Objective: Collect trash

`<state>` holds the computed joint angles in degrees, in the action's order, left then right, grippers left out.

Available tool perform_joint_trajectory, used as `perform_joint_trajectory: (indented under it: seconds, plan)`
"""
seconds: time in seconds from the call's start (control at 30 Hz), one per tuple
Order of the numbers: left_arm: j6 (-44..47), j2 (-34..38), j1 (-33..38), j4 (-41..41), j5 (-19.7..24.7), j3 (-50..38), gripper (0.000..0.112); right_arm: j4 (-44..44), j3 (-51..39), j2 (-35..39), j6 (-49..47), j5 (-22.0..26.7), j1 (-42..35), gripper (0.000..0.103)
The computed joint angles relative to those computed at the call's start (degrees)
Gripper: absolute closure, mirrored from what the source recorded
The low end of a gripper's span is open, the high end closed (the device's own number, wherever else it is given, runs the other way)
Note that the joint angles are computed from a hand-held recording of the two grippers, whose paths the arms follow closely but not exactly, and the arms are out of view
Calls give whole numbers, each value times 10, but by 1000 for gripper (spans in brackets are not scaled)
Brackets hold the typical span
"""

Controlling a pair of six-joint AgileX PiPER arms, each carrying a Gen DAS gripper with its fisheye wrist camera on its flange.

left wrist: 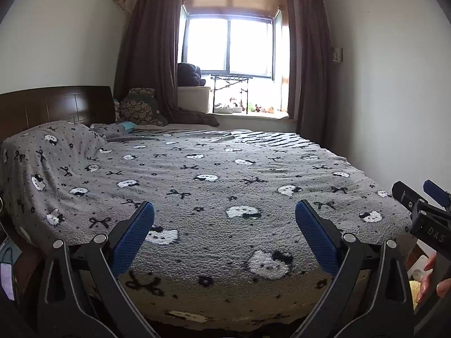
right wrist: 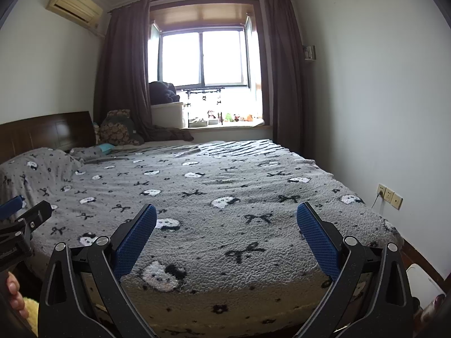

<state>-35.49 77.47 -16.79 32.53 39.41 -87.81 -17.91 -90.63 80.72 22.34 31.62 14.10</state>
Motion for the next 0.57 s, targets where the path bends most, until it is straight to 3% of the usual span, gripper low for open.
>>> perform_joint_trajectory:
  seconds: [0.13,0.57]
  plan:
    - [-19,1,-7,29,8,2,17,-2,-1,2,2,3,2,4]
    - [-7,8,-4,13,25,-11,17,-4,-1,2,2,4,4,3]
